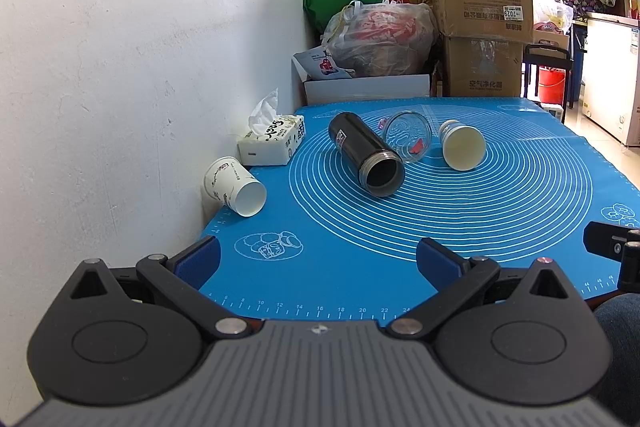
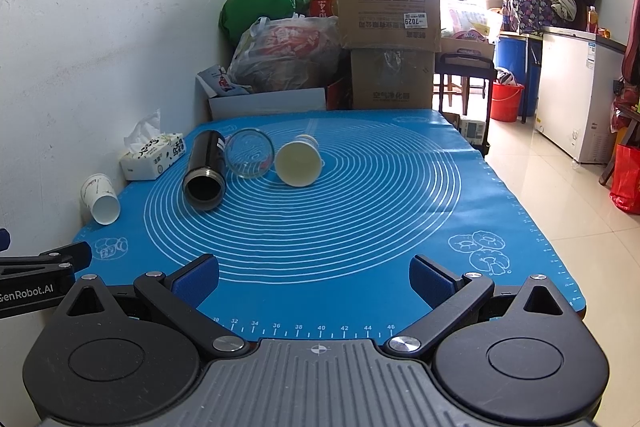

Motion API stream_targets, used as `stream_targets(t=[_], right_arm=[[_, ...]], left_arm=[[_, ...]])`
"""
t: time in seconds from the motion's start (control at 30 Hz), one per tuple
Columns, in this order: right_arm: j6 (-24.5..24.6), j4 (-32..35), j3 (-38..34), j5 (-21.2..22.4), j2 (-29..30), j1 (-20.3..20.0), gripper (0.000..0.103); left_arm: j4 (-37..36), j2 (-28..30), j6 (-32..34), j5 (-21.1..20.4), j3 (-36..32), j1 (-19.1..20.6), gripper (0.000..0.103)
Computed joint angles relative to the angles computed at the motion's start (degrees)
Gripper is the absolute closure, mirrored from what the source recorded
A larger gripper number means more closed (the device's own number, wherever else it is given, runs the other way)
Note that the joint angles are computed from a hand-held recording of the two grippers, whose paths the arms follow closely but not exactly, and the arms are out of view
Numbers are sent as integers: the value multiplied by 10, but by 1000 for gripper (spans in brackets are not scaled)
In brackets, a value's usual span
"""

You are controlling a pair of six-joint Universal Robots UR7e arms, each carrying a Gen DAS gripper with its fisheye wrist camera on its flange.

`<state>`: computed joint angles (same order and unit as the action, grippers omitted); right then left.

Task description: Flip cup upside down

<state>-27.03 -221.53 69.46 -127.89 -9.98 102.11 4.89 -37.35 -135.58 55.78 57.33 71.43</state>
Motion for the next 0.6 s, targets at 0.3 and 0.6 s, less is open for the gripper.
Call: stream_targets(t=[0.3,0.6], right_arm=[[-2,2,0,0,-1,2,0],[-1,1,3,2,-3,1,0]], left_arm=[[0,0,4,3,1,1,0],[0,0,3,5,1,2,0]])
